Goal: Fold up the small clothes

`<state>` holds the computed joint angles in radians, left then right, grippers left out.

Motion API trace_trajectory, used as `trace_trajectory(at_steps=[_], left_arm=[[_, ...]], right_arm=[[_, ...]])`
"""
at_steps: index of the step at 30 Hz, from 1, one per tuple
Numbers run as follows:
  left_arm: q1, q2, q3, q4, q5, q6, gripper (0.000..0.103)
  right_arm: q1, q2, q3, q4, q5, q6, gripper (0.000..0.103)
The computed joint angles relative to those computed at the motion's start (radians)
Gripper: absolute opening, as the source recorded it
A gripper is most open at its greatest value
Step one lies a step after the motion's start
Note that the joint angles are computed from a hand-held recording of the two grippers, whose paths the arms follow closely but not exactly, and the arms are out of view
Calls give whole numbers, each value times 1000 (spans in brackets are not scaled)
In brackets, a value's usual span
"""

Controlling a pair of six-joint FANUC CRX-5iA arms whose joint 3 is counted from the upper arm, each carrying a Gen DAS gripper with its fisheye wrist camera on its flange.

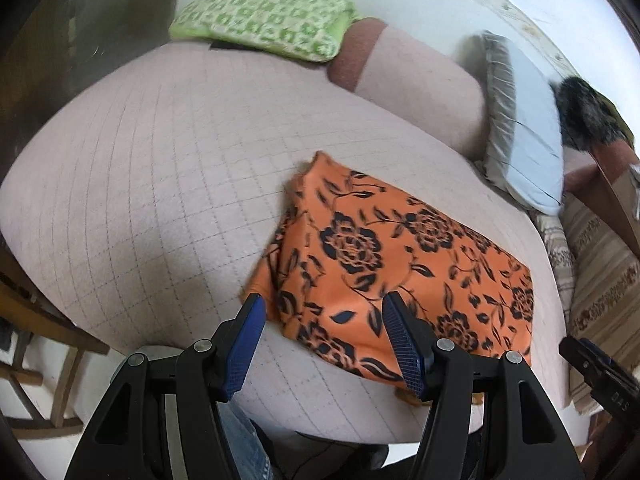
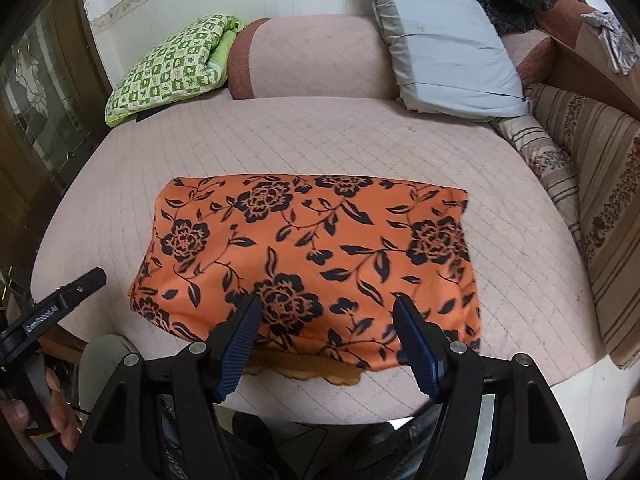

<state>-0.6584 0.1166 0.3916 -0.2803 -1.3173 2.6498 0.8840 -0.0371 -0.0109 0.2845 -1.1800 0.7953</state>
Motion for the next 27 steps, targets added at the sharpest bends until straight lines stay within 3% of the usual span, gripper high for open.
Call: trace_trajectory(at_steps=[4, 8, 11, 13, 15, 18, 22, 24, 25, 27], left_arm=[[104, -22, -94, 117, 44, -2, 60], [240, -67, -249, 292, 179, -73, 61], [328, -81, -370, 454, 298, -191, 60], [374, -91, -476, 608, 420, -321, 61], [397, -65, -517, 719, 466, -437, 61], [401, -14, -505, 740, 449, -503, 61], [401, -44, -583, 787, 551, -570, 56], [406, -60, -637, 850, 591, -620, 28], [408, -66, -687, 944, 624, -694, 25], [402, -79, -733, 998, 670, -724, 24]], right_arm=[[-37, 53, 51, -107, 32, 66, 70], [-114, 130, 161, -364, 42, 222, 70], [-128, 169, 208, -450, 65, 296, 70], [-144, 206, 254, -517, 64, 342, 70], [-166, 244, 302, -588, 51, 377, 70], [-211, 337, 416, -730, -1, 443, 70], [-233, 520, 646, -833, -153, 468, 70], [-223, 629, 796, -850, -248, 467, 70], [-216, 665, 848, -846, -274, 462, 70], [-201, 769, 1001, -845, -362, 433, 70]])
